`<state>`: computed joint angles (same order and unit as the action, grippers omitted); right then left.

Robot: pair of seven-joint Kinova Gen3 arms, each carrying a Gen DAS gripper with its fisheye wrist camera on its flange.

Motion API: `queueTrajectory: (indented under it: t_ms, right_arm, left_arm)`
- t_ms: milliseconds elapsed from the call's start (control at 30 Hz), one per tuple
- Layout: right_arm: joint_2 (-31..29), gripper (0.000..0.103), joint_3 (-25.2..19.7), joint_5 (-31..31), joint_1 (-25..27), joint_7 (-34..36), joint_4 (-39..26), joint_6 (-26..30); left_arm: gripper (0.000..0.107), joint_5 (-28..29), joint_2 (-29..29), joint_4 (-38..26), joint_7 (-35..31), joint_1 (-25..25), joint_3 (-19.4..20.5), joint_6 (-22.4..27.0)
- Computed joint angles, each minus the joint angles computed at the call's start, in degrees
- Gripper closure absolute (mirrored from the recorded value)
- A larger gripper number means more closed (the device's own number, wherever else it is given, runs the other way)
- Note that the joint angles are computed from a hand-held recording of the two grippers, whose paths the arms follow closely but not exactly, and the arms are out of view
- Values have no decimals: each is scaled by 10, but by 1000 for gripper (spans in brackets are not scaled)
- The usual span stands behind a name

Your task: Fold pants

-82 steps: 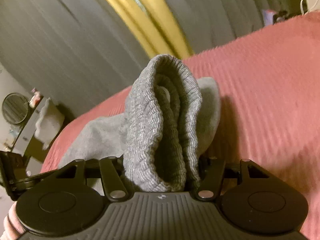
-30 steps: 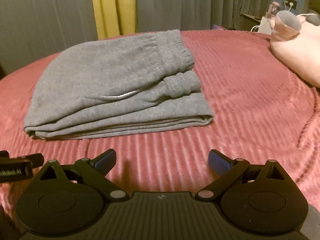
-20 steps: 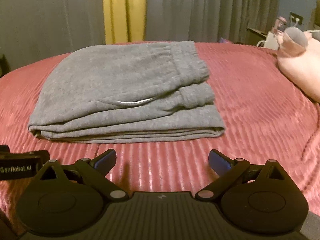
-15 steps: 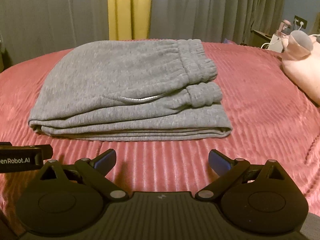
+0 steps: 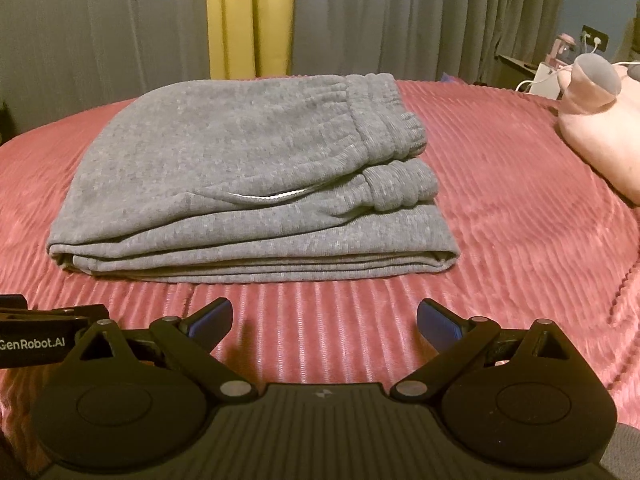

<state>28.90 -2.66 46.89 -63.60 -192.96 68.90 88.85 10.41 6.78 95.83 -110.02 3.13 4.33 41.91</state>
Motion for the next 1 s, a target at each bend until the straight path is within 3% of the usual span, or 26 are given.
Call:
queueTrajectory:
  t_ms: [1000]
  right_arm:
    - [2,4,2,-1,-1,-11,-6,9]
  left_arm:
    - [7,-6,1,1,2,2,0,3]
